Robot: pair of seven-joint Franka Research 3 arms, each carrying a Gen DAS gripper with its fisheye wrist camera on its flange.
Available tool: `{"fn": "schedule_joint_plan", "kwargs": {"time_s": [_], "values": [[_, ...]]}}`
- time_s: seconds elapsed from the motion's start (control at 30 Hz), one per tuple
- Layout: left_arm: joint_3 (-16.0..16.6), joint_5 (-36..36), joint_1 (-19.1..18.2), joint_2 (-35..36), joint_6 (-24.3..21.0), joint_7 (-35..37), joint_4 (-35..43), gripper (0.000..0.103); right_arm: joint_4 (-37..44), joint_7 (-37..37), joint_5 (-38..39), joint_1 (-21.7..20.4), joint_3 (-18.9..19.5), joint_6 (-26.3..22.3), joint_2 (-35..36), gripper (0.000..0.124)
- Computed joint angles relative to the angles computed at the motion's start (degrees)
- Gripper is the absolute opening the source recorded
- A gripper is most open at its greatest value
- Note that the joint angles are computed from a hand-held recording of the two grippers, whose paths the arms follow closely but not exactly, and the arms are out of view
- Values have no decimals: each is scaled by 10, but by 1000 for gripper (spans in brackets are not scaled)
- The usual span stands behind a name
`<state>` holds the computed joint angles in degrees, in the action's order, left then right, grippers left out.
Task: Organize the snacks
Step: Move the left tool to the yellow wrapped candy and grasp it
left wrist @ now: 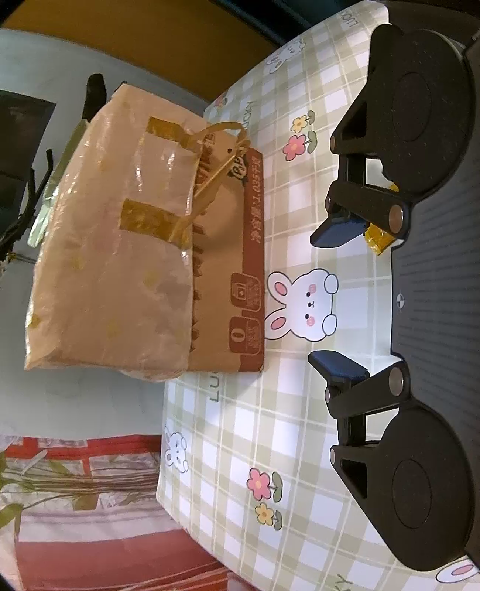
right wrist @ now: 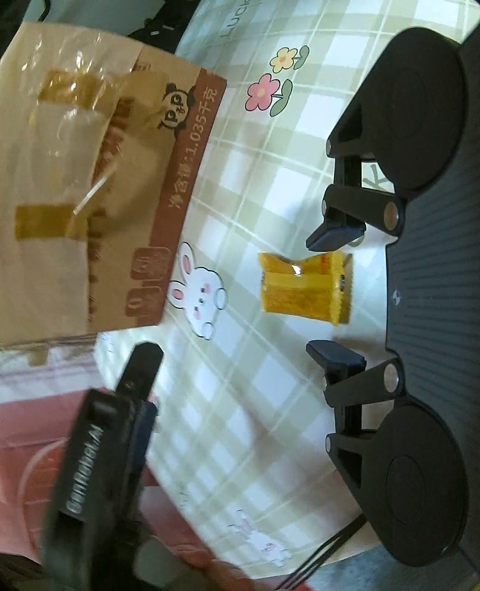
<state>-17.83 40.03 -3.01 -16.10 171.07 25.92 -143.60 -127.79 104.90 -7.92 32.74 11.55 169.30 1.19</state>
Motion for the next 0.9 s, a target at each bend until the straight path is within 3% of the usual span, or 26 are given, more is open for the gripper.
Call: {"fn": "schedule_joint_plan", "kwargs": {"time_s": [0.3,0.47,0.6,0.73,0.83,0.9], "values": [[28,-58,-38,42,21,52,5,60,-10,61,-69,-23,-14,-17,-10,57],[53,-140,-79,59,47,109,-10,54,-20,8,31,-33,-12,2,-19,57],[41,-155,-75,77,61,114,-7,54,-26,-16,72,-32,-5,23,-21,55],[21,-124,-49,95,81,77,-1,54,-13,-41,113,-27,-3,18,-8,50],[27,-136,-54,109,93,75,0,54,-3,-43,103,-24,-5,24,6,50],[18,-105,-39,114,104,45,3,52,0,-42,91,-20,-8,24,8,49]]}}
